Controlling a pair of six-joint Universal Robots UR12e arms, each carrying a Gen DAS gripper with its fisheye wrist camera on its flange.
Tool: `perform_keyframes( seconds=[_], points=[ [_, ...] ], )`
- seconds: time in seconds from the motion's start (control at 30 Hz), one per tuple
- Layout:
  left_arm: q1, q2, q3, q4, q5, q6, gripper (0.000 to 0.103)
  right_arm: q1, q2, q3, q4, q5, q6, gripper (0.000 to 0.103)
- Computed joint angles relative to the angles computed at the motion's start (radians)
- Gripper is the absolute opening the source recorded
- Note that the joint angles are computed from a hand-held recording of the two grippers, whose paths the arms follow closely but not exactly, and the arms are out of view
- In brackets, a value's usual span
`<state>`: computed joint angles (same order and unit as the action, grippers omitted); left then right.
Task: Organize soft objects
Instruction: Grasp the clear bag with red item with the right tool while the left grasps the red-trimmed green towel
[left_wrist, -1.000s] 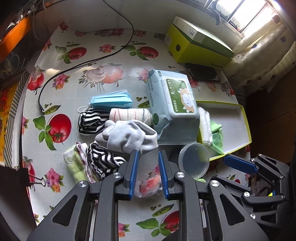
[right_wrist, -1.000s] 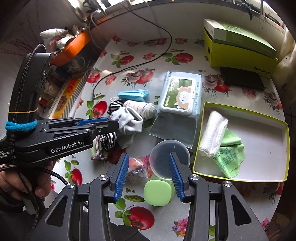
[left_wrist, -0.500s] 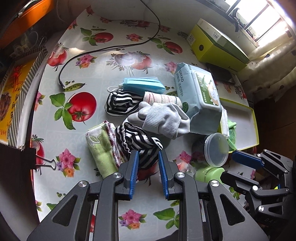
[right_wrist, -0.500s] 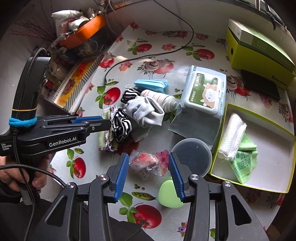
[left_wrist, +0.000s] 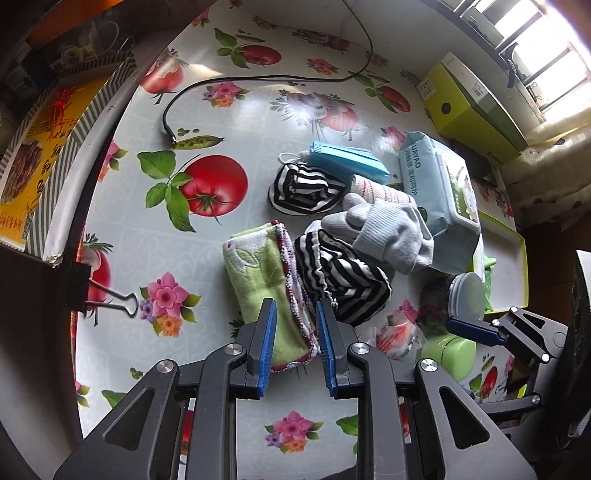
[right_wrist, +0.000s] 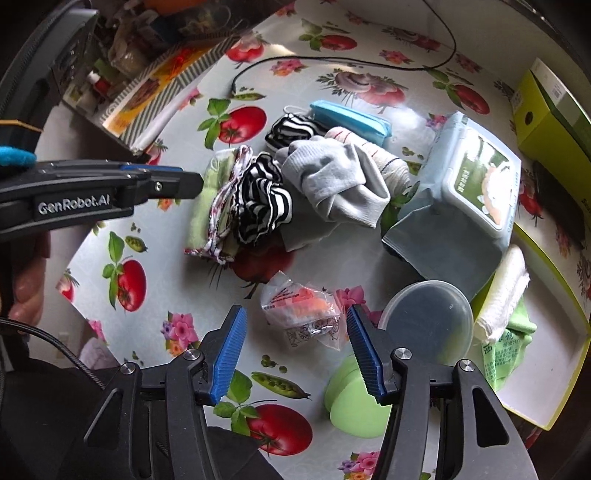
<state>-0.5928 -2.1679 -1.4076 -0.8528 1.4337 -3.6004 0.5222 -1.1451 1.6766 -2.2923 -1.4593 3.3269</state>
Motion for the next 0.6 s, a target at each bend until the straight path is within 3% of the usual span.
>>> perform_keyframes(
  seconds=[0.27, 0.6],
  points=[
    [0.02, 0.012, -0.04, 0.015, -0.029, -0.04, 0.023, 0.022, 0.063, -0.074, 0.141, -0.051, -0.096, 0.057],
    [0.035, 0.012, -0.065, 0.028, -0.069, -0.075, 0.023, 0.033, 0.114, -0.129, 0.226, -0.097, -0.148, 0.057]
  ],
)
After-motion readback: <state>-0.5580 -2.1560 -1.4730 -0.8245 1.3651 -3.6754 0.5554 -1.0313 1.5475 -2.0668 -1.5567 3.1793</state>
